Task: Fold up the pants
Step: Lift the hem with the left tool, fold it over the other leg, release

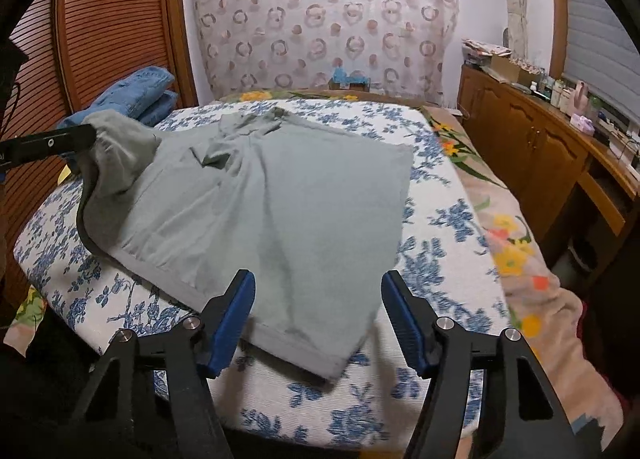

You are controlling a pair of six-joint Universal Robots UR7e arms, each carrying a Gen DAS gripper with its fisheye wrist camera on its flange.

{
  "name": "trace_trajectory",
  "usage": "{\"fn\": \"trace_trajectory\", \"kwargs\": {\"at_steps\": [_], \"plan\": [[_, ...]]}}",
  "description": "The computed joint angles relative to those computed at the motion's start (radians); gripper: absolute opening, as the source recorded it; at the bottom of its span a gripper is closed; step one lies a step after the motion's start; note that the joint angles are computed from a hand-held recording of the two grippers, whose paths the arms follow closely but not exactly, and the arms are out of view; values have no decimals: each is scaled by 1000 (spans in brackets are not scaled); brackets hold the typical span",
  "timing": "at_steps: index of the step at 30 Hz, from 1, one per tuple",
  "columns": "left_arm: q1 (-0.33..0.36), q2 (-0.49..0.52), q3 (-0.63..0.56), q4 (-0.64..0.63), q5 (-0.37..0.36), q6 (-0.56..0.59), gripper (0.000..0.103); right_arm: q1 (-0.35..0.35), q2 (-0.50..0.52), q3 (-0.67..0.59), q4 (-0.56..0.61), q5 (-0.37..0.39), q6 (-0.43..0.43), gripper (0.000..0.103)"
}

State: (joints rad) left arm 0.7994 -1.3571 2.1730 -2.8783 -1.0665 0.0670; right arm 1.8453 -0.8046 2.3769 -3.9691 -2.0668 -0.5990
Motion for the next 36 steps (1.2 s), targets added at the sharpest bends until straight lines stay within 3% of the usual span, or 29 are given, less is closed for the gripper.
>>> {"fn": "trace_trajectory", "kwargs": {"at_steps": [11, 17, 19, 22, 28, 36], "plan": [[-15, 123, -91, 21, -68, 26, 7, 3, -4, 7, -25, -4, -6, 66], [-21, 123, -80, 25, -3, 13, 7, -8, 5, 10, -28, 7, 12, 66], [-22, 114, -78, 39, 15, 5, 18, -14, 5, 8, -20, 9, 12, 66], [-12, 89, -64, 41, 24, -4, 47, -14, -7, 1, 7, 12, 25, 66], [19, 48, -32, 81, 70, -40, 49, -2, -1, -10, 24, 22, 22, 66], [71, 34, 5, 113, 108, -85, 49, 3, 4, -37, 68, 63, 14, 56]]}}
